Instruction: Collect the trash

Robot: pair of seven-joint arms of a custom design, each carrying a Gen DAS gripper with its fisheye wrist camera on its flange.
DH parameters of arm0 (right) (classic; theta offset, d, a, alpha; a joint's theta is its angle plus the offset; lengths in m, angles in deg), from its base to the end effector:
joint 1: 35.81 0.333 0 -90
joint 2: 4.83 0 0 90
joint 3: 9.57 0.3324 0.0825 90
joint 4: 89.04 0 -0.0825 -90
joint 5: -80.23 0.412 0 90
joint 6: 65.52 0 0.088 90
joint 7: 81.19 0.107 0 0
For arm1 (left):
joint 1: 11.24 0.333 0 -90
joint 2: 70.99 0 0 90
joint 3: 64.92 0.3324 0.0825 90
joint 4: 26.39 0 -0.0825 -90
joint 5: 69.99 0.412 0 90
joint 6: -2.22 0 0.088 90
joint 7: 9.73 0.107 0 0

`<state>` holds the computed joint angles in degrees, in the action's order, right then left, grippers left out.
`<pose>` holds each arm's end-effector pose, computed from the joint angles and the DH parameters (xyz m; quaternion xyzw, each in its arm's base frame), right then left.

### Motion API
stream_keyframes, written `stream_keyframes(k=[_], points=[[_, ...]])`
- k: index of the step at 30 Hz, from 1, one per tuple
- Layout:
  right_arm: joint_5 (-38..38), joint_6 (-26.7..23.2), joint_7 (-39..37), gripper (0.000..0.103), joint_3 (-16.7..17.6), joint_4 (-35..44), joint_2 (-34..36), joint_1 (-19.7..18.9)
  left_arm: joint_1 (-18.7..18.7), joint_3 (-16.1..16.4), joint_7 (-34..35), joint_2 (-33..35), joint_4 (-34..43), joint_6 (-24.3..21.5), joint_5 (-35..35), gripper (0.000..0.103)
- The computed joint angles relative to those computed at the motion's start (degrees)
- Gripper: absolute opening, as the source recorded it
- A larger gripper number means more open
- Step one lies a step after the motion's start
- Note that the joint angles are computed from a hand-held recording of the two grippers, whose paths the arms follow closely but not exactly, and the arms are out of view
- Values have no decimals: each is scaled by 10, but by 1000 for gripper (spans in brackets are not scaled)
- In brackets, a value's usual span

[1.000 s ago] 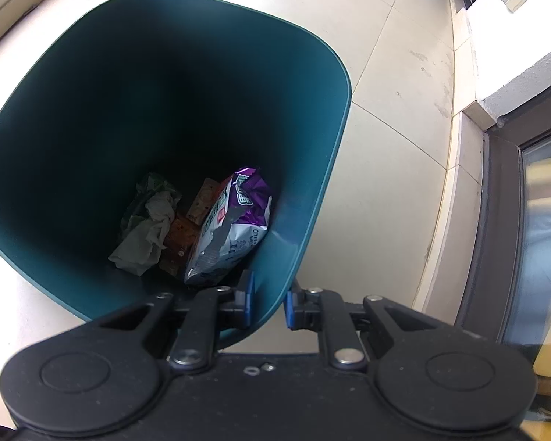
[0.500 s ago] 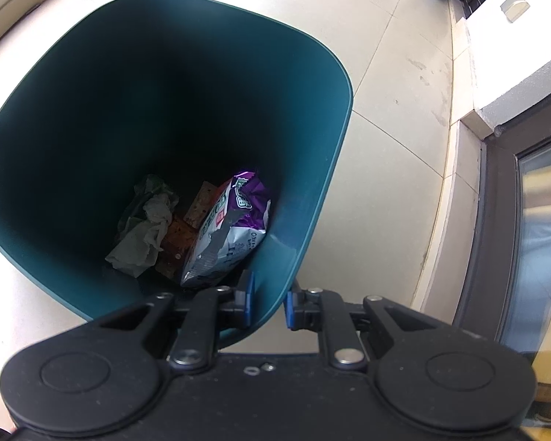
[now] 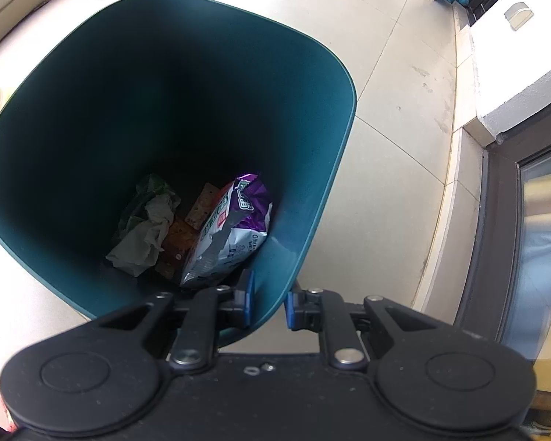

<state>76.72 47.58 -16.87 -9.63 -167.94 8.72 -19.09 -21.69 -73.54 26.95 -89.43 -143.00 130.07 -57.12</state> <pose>0.6653 0.1951 0.6327 -0.9023 0.3911 -0.1557 0.0935 0.4933 -0.1749 0.6471 -0.8256 0.4891 -0.2289 0.1638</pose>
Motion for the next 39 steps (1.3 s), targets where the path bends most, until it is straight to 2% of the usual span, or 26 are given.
stream_keyframes(k=[2, 8, 11, 13, 21, 23, 25, 26, 27, 28, 30, 34, 39], points=[[1, 1, -1, 16, 0, -1, -1, 0, -7, -10, 17, 25, 53, -2, 8, 4], [8, 5, -2, 16, 0, -7, -5, -3, -29, -29, 96, 120, 199, 31, -2, 4], [12, 7, -2, 16, 0, -9, -7, -5, -31, -37, 108, 151, 234, 31, 11, 4], [14, 7, -4, 16, 1, -9, -7, -6, -26, -34, 87, 150, 220, 27, 0, 4], [20, 3, -10, 16, 1, -4, -4, -7, -7, -18, 17, 103, 58, 30, -20, 7], [19, 2, -9, 16, 1, -3, -4, -7, -5, -18, -6, 108, 34, 25, -23, 16], [17, 2, -8, 16, 1, -3, -3, -6, -5, -15, -9, 110, 4, 50, -38, 34], [17, 2, -7, 16, 1, -3, -3, -6, -5, -10, -6, 95, -30, 70, -56, 40], [17, 2, -6, 16, 1, -3, -3, -5, -7, -8, -5, 99, -45, 87, -74, 53], [18, 2, -8, 16, 1, -3, -3, -6, -6, -6, -11, 104, -53, 95, -85, 61], [18, 0, -5, 16, 1, -1, -2, -5, -3, -8, -44, 119, -68, 114, -92, 61], [17, 2, -5, 16, 1, -5, -3, -5, 8, -16, -148, 158, -57, 122, -49, 62], [12, 2, 0, 16, 0, -6, -3, -4, 9, -22, -202, 202, -29, 119, -5, 62]])
